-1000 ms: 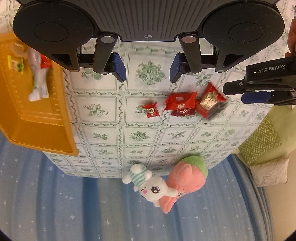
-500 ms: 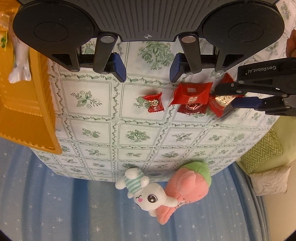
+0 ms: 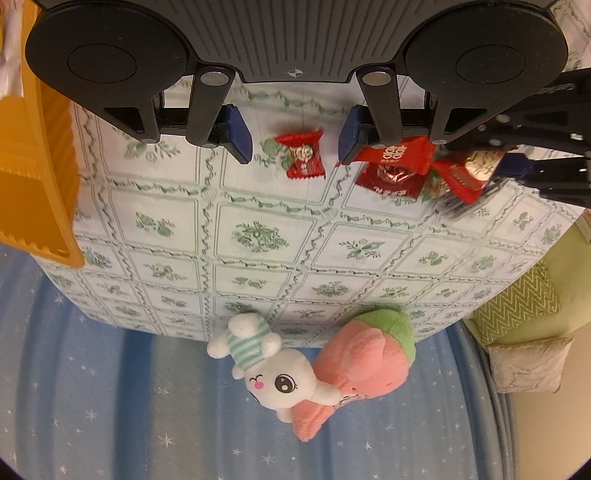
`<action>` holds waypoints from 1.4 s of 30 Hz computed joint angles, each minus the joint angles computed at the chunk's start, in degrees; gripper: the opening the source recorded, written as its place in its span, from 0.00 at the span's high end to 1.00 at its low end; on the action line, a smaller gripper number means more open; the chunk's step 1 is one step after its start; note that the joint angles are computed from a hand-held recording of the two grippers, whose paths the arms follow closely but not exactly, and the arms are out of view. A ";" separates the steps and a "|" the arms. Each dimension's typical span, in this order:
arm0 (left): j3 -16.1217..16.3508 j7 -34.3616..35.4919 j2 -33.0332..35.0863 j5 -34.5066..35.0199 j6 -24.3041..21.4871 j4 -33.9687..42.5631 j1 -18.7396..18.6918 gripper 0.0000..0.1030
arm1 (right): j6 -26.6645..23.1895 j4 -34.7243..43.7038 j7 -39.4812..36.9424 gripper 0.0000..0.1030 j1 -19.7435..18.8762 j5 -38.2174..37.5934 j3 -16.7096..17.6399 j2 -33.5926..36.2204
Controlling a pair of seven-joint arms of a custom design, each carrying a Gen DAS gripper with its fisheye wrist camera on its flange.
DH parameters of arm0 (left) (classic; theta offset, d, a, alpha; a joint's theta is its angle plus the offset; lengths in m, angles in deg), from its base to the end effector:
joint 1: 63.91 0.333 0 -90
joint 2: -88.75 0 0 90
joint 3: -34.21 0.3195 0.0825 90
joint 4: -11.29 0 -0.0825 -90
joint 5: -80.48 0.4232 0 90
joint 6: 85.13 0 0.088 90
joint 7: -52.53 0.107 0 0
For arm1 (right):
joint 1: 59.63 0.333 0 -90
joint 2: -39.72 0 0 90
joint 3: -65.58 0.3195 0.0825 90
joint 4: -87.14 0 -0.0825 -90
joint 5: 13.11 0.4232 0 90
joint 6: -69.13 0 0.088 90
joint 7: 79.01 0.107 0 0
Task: Organize snacks
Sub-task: 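Grasp the gold-printed red candy with the left tool while the right tool grasps a small red candy, then carry both red candies over the orange tray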
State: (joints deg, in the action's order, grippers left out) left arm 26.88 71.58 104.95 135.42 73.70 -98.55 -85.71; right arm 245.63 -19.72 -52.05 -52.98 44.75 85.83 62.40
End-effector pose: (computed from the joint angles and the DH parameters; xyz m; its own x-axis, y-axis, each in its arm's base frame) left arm 0.5794 -0.3577 0.3800 -0.0733 -0.9970 0.0258 -0.7247 0.0354 -0.6882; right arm 0.6558 0.2314 0.3580 0.5142 -0.8522 -0.0966 -0.5814 -0.2636 -0.7697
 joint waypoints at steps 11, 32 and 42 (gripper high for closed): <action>0.08 -1.44 -0.38 1.19 -0.27 -0.28 -0.56 0.75 | 0.98 1.76 -2.44 0.82 -1.41 -0.98 2.13 2.63; -6.04 -13.52 -10.98 5.75 -7.49 -6.48 -2.01 0.75 | -3.80 -17.90 -5.16 0.83 1.29 17.67 -2.85 -20.87; -11.14 -17.07 -16.87 3.14 -13.31 -8.37 -3.64 0.75 | -6.85 -32.34 6.29 0.83 6.37 11.41 -10.19 -36.73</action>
State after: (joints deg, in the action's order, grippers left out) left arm 15.74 54.51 88.08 138.56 60.39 -106.92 -89.35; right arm 238.77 -52.06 -45.76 -46.60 56.16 75.64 25.68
